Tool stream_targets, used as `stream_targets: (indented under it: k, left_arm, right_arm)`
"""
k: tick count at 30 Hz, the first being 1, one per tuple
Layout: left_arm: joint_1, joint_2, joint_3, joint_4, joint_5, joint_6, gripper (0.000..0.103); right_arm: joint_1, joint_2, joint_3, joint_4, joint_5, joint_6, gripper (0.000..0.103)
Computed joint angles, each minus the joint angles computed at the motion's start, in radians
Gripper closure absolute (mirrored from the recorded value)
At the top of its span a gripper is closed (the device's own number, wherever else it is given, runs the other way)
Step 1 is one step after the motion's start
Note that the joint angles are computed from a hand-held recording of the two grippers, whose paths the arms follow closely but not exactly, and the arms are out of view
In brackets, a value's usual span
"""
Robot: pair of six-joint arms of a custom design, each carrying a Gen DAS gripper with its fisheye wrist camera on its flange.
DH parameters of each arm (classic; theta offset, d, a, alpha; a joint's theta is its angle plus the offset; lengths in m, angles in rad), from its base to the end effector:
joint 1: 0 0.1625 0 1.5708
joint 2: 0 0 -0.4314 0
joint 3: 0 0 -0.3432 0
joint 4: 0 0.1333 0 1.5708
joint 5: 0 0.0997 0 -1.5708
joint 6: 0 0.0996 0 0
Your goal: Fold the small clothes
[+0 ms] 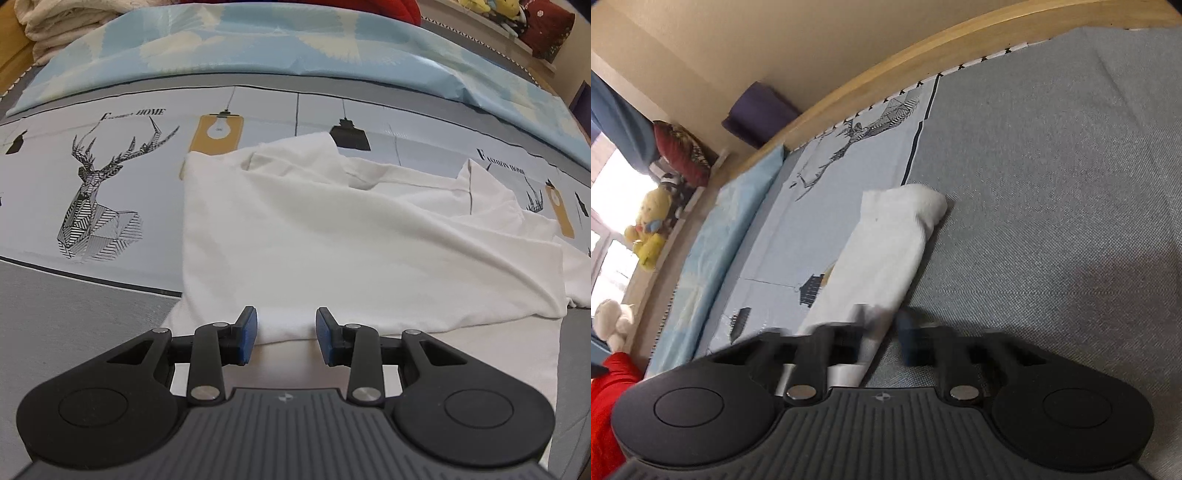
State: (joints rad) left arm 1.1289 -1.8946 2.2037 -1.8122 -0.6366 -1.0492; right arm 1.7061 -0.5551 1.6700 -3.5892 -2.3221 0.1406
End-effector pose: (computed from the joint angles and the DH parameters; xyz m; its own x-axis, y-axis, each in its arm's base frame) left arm 0.0710 -0.3490 0.4013 -0.6261 -0.6308 -0.4584 -0.2331 0.7124 -0.6619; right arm 0.1506 -0.6220 0.1150 -0.8003 0.5144 0.3082 0.0290 0.5465 -0.8369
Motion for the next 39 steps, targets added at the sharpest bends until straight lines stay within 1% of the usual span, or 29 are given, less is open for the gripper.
stream_targets:
  k: [2, 4, 6, 7, 8, 9, 10, 11, 12, 14, 15, 16, 18, 19, 21, 22, 24, 26, 28, 29, 30, 31, 33, 35, 36, 38, 39]
  left_arm:
    - [-0.001, -0.013, -0.003, 0.011, 0.003, -0.007, 0.064]
    - [-0.006, -0.031, -0.007, 0.023, 0.007, -0.014, 0.064]
    - [-0.013, -0.056, -0.012, 0.045, 0.013, -0.024, 0.064]
    - [-0.017, -0.068, -0.014, 0.057, 0.016, -0.031, 0.064]
    - [-0.021, -0.083, -0.016, 0.075, 0.020, -0.041, 0.064]
    - [-0.025, -0.097, -0.019, 0.092, 0.023, -0.049, 0.064]
    - [-0.027, -0.116, -0.023, 0.113, 0.026, -0.058, 0.064]
    - [-0.030, -0.131, -0.026, 0.133, 0.029, -0.069, 0.064]
    - [-0.031, -0.148, -0.030, 0.151, 0.031, -0.079, 0.064]
    - [-0.036, -0.186, -0.039, 0.193, 0.038, -0.107, 0.064]
    - [-0.036, -0.204, -0.044, 0.213, 0.040, -0.121, 0.064]
    - [-0.039, -0.221, -0.049, 0.231, 0.043, -0.135, 0.064]
    - [-0.040, -0.253, -0.062, 0.267, 0.048, -0.161, 0.064]
    - [-0.041, -0.266, -0.066, 0.278, 0.050, -0.171, 0.064]
    - [-0.043, -0.292, -0.075, 0.294, 0.050, -0.190, 0.064]
    - [-0.042, -0.301, -0.078, 0.296, 0.050, -0.196, 0.064]
    - [-0.043, -0.312, -0.082, 0.297, 0.047, -0.205, 0.064]
    - [-0.042, -0.317, -0.080, 0.282, 0.045, -0.199, 0.064]
    - [-0.041, -0.319, -0.071, 0.261, 0.043, -0.188, 0.064]
    - [-0.040, -0.318, -0.064, 0.246, 0.043, -0.180, 0.064]
    - [-0.034, -0.313, -0.057, 0.226, 0.040, -0.169, 0.065]
    - [-0.030, -0.311, -0.050, 0.209, 0.037, -0.164, 0.065]
    - [-0.020, -0.306, -0.023, 0.132, 0.036, -0.133, 0.066]
    - [-0.005, -0.292, -0.001, 0.055, 0.029, -0.107, 0.069]
    - [-0.001, -0.289, 0.016, 0.003, 0.027, -0.088, 0.069]
    - [0.014, -0.268, 0.056, -0.128, 0.020, -0.041, 0.069]
    - [0.029, -0.249, 0.070, -0.185, 0.004, -0.023, 0.069]
  right_arm:
    - [0.015, 0.029, -0.019, -0.051, -0.034, -0.029, 0.101]
    - [0.042, 0.067, -0.077, -0.076, -0.089, -0.123, 0.101]
    - [0.094, 0.141, -0.173, -0.123, -0.177, -0.294, 0.101]
    - [0.122, 0.183, -0.226, -0.154, -0.208, -0.392, 0.102]
    - [0.146, 0.220, -0.268, -0.185, -0.221, -0.484, 0.102]
    - [0.172, 0.253, -0.305, -0.202, -0.220, -0.563, 0.102]
    - [0.201, 0.278, -0.324, -0.206, -0.200, -0.617, 0.102]
    - [0.236, 0.303, -0.334, -0.190, -0.166, -0.653, 0.102]
    - [0.268, 0.321, -0.336, -0.167, -0.132, -0.668, 0.102]
    - [0.333, 0.347, -0.320, -0.104, -0.053, -0.672, 0.102]
    - [0.368, 0.361, -0.308, -0.074, -0.013, -0.662, 0.102]
    - [0.410, 0.373, -0.285, -0.037, 0.043, -0.636, 0.102]
    - [0.474, 0.383, -0.239, 0.026, 0.138, -0.571, 0.102]
    - [0.507, 0.382, -0.212, 0.082, 0.192, -0.521, 0.102]
    - [0.561, 0.361, -0.161, 0.284, 0.321, -0.388, 0.101]
    - [0.574, 0.353, -0.144, 0.389, 0.386, -0.342, 0.099]
    - [0.593, 0.346, -0.133, 0.598, 0.471, -0.289, 0.099]
    - [0.617, 0.333, -0.158, 0.808, 0.473, -0.255, 0.099]
    - [0.628, 0.303, -0.206, 1.005, 0.463, -0.230, 0.096]
    - [0.633, 0.291, -0.222, 1.055, 0.447, -0.227, 0.094]
    - [0.635, 0.277, -0.228, 1.080, 0.418, -0.227, 0.089]
    - [0.633, 0.275, -0.249, 1.092, 0.387, -0.220, 0.083]
    - [0.619, 0.242, -0.220, 1.036, 0.324, -0.155, 0.076]
    - [0.588, 0.208, -0.157, 0.934, 0.289, -0.081, 0.076]
    - [0.571, 0.196, -0.128, 0.890, 0.256, -0.038, 0.076]
    - [0.542, 0.179, -0.102, 0.891, 0.158, 0.071, 0.075]
    - [0.529, 0.172, -0.086, 0.874, 0.147, 0.112, 0.075]
